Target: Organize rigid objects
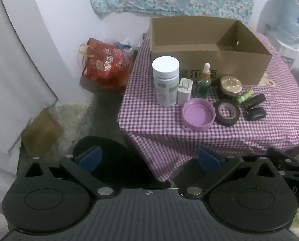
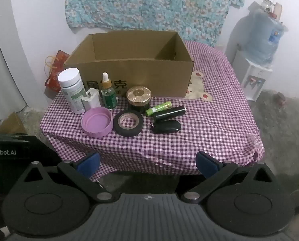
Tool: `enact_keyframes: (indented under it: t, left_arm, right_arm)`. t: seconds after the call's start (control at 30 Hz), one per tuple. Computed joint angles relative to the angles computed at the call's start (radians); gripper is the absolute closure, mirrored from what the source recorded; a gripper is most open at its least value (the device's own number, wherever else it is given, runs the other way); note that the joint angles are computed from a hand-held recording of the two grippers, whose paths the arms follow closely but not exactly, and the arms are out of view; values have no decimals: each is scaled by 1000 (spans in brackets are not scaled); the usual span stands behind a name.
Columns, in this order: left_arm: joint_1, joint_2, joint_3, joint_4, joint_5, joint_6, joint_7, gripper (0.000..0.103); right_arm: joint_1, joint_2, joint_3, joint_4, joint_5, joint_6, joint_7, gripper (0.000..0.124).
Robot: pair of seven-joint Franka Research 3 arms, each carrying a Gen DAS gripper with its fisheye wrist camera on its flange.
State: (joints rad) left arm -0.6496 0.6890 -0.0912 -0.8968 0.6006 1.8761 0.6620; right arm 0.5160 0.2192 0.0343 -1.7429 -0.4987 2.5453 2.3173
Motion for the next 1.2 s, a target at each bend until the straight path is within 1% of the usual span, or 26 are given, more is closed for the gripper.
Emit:
enact_keyframes:
  t: [0.07,0.23,0.3,0.33,0.4,0.47,0.77,1.2]
  left_arm:
    - [1,-2,-1,-4,0,5,-2,0]
    - [-11,10,6,15,12,-12,5,0]
    - [-19,32,8,48,13,-29,13,0]
    - [-16,24,9,30,11,-18,7,0]
    - [-19,37,9,49,8,-20,12,0]
    - [-4,9,3,14,-7,-2,8,0]
    - [-7,25,4,45,-15,-24,22,0]
    - [-2,14,3,21,-14,-18,18,0]
  right_arm:
    - [-1,2,2,5,8,-7,-6,21]
    - [-1,7,2,11,17,-6,-14,21]
    - [0,5,-2,11,10,-5,-11,21]
    - [0,5,-2,10,8,-3,-11,21]
    - [0,6,-3,12,7,-5,-10,21]
    - [3,5,-5,12,0,-8,-1,21]
    - [-2,4,-3,10,3,-6,1,21]
    - [-3,2,-4,9,1,-6,6,21]
